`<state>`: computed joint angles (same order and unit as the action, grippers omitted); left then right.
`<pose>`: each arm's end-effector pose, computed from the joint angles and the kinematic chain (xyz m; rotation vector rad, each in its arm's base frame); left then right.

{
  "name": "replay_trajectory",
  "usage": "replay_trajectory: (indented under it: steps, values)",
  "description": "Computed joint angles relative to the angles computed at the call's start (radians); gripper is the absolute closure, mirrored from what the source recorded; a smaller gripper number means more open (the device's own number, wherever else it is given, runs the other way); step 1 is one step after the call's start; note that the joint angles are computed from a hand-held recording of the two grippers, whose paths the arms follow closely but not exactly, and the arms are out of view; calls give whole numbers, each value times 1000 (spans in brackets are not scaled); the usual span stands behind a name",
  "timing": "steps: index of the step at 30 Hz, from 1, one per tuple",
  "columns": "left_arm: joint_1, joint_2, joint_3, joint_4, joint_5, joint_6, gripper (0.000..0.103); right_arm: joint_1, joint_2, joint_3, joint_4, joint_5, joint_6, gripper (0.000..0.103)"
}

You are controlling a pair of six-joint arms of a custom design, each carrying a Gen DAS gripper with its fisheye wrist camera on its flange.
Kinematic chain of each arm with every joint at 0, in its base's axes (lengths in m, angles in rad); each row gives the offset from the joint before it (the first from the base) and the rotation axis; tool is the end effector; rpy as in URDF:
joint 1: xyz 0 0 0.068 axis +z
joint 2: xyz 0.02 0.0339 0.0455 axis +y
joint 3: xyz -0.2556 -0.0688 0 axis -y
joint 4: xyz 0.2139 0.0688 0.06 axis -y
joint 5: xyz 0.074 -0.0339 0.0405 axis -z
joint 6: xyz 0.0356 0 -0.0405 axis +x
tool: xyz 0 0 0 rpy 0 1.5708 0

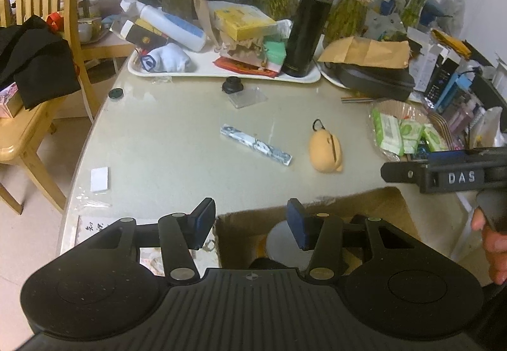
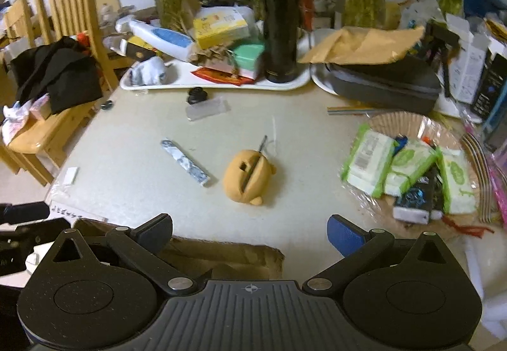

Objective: Organize rigid objects
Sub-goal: 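Withdraw both open tools from the box toward the yellow pig holder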

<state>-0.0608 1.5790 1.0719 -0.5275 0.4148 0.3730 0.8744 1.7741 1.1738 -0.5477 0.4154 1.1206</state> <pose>0.2913 -0.0321 0.2260 0.6849 2.4308 -0.4164 0.2200 0.2407 0.1953 0.4300 2.5306 0.1692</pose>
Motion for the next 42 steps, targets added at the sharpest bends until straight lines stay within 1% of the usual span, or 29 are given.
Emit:
replay_trajectory:
  steps: [5, 10, 14, 16, 25, 27, 29, 36, 42]
  values:
    - [-30, 29, 51, 6, -27, -19, 54, -28, -29, -50, 91, -76, -3, 0]
    - [-60, 68, 90, 47, -40, -33, 54, -43, -21, -50, 99, -100, -12, 0]
    - [-59, 71, 50, 130, -40, -45, 54, -54, -29, -82, 139, -110, -8, 0]
    - [-44, 70, 23, 169, -18, -37, 54, -68, -29, -98, 162, -116, -9, 0]
    - [-27, 106, 68, 125, -18, -44, 54, -120, 54, -43, 191, -139, -87, 1]
    - [-25, 108, 74, 115, -16, -42, 54, -132, 78, -25, 192, -155, -97, 2]
    - [-24, 110, 78, 110, -15, -46, 54, -147, 98, -15, 200, -179, -101, 9]
    - [-12, 115, 111, 59, 12, -56, 54, -207, 161, 9, 231, -257, -89, 10]
    - [-13, 108, 118, 38, 21, -45, 54, -265, 214, 36, 251, -321, -66, 11]
